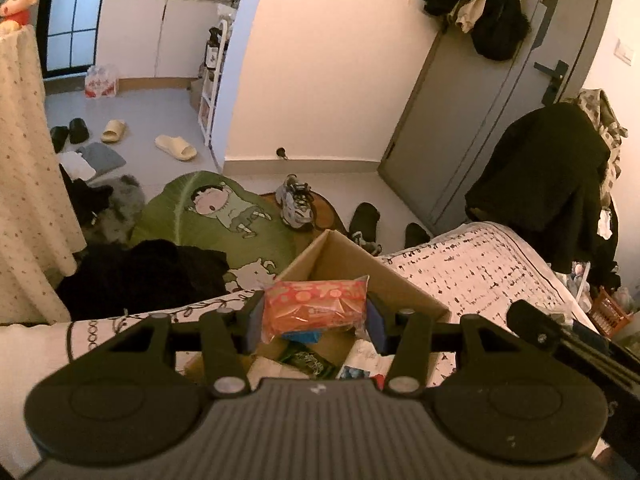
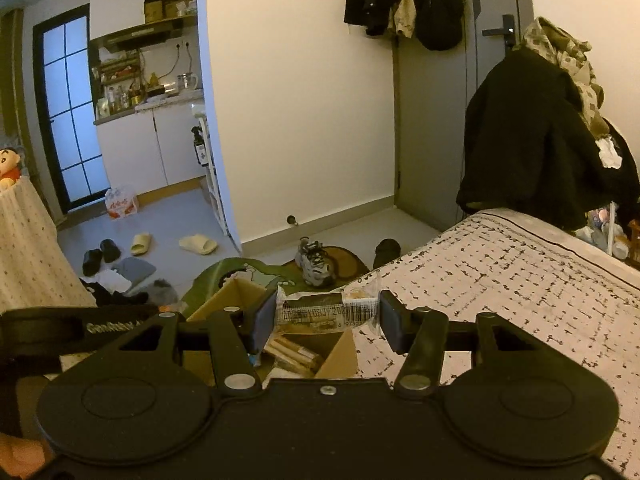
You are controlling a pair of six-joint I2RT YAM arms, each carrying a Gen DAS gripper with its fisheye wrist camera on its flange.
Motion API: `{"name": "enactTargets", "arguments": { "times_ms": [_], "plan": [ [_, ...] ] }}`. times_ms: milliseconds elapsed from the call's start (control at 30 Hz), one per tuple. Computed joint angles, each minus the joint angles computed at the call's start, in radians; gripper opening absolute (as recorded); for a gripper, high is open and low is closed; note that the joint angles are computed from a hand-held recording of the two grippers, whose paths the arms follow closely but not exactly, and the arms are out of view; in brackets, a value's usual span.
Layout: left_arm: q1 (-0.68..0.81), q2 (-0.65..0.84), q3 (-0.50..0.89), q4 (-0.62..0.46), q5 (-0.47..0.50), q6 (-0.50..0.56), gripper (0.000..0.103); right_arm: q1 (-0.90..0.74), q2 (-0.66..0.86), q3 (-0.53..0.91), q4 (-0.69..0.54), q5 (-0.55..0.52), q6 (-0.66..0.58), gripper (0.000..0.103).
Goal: Organize snacks
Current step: 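Carry both held snacks up and over the cardboard box, then open both grippers to drop the snacks into the cardboard box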
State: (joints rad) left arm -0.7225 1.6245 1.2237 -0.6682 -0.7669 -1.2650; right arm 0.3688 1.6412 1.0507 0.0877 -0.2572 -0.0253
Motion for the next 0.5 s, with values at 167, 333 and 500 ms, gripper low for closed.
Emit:
{"name": "enactTargets", "arguments": {
  "times_ms": [167, 333, 500],
  "plan": [
    [0.043, -0.015, -0.062, 0.127, 0.064, 0.049, 0.053, 0.011, 0.036, 0.018, 0.018, 0.025, 0.003, 0.053],
    [0.069, -0.024, -0.076, 0.108, 0.073, 0.022, 0.06, 0.025, 0.065, 0.029, 0.016, 0.03, -0.012, 0.053],
    [0.087, -0.034, -0.066, 0.015, 0.09, -0.041, 0.068, 0.041, 0.088, 0.055, 0.007, 0.025, 0.008, 0.054]
  ]
}}
